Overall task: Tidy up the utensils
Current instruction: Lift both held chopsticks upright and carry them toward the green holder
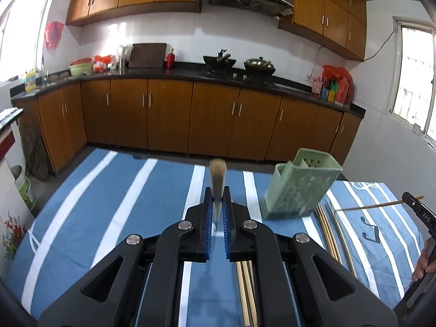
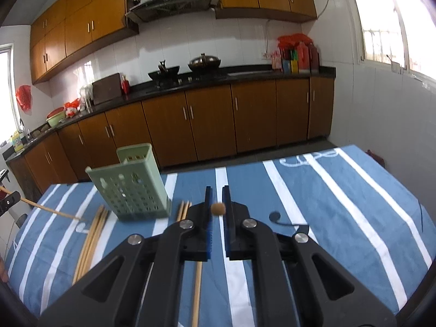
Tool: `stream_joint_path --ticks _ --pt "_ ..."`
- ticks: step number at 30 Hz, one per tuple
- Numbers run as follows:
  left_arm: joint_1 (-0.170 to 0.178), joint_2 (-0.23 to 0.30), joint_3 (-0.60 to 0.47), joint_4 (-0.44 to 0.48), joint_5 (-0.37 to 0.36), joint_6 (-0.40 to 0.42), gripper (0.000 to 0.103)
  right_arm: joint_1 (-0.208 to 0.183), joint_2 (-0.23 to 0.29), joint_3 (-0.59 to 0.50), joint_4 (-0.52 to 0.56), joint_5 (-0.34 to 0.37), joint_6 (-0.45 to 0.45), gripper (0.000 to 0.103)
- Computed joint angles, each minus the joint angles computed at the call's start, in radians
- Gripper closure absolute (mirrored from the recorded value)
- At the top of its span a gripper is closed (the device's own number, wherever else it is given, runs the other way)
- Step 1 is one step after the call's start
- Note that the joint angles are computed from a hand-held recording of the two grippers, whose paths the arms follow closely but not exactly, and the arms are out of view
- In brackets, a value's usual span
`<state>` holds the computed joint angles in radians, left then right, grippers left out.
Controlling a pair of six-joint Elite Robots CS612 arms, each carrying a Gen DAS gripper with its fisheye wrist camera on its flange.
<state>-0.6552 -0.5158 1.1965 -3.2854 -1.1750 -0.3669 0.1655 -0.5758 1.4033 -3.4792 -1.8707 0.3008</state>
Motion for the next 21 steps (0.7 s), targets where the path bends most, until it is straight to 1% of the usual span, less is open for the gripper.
stream_joint_path --ticks 4,8,11,14,18,21 --pt "-0.001 0.001 -0.019 0.009 0.024 0.019 0.096 -0.001 -0.003 -0.013 -0.001 -0.004 -0.017 0.095" --pt "0.0 -0.005 -0.046 -0.004 0.045 0.055 0.096 -0.005 -0.022 -0.028 -0.015 0.001 -0.025 0.095" --pt "-0.006 -0.006 -0.082 -0.041 0.06 0.11 0.096 -0.009 -0.039 -0.046 -0.061 0.023 -0.032 0.095" --pt "-0.008 0.0 -0.131 -0.077 0.041 0.138 0.096 -0.011 -0.05 -0.075 -0.119 0.056 -0.045 0.095" --pt "-0.013 0.02 -0.213 -0.087 -0.001 0.123 0.096 -0.008 -0.035 -0.147 -0.184 0.095 -0.038 0.095" --pt "-0.02 0.044 -0.272 -0.072 -0.016 0.133 0.096 -0.001 0.001 -0.223 -0.225 0.089 -0.048 0.095"
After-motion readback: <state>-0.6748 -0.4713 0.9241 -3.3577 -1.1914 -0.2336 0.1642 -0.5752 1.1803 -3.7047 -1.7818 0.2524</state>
